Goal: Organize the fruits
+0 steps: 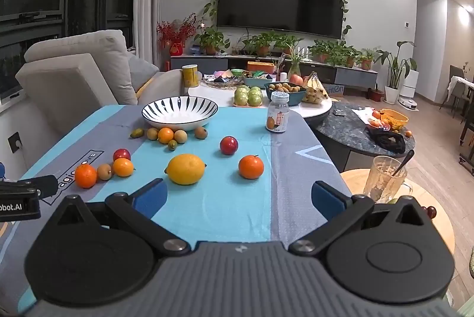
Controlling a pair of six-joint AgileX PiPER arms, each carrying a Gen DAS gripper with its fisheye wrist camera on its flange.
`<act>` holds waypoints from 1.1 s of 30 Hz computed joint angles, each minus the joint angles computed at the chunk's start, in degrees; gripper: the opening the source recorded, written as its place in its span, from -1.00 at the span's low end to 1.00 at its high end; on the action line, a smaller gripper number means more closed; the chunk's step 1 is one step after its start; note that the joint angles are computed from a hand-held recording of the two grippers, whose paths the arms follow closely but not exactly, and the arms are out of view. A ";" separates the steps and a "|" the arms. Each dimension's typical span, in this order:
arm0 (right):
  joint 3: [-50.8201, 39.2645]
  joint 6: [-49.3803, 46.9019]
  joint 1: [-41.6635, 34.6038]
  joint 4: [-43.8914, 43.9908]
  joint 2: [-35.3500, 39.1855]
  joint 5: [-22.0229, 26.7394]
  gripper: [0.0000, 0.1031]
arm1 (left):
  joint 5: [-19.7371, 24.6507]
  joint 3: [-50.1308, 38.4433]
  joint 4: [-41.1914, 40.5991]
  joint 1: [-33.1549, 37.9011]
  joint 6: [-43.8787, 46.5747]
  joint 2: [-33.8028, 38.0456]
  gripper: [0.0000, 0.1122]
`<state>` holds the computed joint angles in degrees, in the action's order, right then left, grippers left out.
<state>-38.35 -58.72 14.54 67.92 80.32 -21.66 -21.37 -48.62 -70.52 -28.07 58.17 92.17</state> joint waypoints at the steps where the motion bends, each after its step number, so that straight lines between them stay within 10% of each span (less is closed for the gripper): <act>1: 0.06 0.73 -0.27 -0.63 -0.10 0.58 0.38 | -0.30 -0.04 -0.34 -0.25 0.29 0.07 0.83; 33: 0.27 1.14 -0.51 -0.95 0.34 1.25 0.38 | 0.06 0.26 -2.00 0.13 1.43 -0.39 0.83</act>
<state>-38.08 -57.57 14.03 66.97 80.65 -20.41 -21.31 -48.36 -72.51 -27.94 59.60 91.79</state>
